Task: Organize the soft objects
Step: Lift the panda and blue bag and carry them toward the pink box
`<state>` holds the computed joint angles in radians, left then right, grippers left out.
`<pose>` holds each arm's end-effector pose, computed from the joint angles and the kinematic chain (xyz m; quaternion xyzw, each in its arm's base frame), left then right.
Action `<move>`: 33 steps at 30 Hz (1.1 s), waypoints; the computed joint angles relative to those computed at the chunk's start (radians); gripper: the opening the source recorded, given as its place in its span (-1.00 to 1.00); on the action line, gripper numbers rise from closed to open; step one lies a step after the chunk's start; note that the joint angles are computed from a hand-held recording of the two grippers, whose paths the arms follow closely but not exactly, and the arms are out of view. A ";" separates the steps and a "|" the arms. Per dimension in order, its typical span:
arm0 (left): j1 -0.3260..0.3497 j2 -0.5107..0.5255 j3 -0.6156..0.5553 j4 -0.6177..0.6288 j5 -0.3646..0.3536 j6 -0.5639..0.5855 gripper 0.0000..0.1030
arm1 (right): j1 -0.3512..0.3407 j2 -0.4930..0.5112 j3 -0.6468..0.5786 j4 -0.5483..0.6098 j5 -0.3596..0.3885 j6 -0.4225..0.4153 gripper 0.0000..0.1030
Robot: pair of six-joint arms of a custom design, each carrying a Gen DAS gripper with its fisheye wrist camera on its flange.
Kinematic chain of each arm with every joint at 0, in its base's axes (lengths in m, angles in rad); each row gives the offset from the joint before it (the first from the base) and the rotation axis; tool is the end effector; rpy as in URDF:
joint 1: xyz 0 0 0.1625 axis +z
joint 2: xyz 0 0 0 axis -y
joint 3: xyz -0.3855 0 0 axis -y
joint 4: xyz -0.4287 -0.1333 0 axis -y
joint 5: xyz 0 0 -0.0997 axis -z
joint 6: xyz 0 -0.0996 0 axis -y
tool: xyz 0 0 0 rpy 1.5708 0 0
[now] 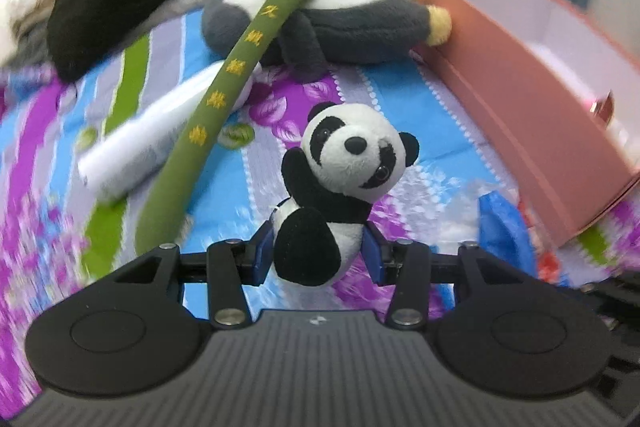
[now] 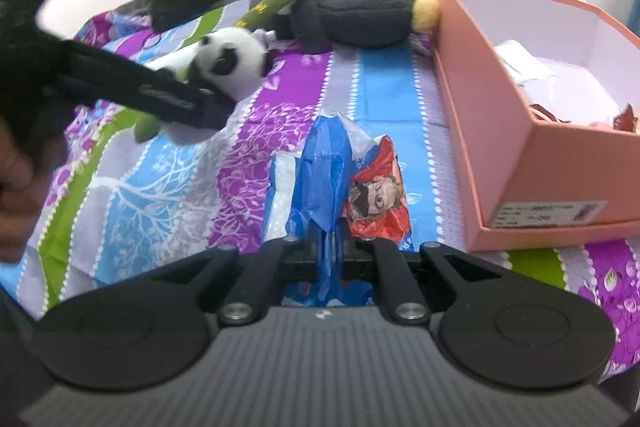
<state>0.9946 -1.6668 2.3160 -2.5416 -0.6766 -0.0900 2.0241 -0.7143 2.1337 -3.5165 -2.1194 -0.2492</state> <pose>-0.0513 -0.4662 0.2594 0.1471 0.8806 -0.2760 0.3561 0.2855 -0.4002 -0.0322 0.2536 -0.8970 0.2757 0.2347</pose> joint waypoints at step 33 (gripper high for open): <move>-0.265 -0.155 -0.048 0.178 -0.042 -0.229 0.00 | 0.084 -0.252 0.019 -0.058 0.045 0.000 -0.81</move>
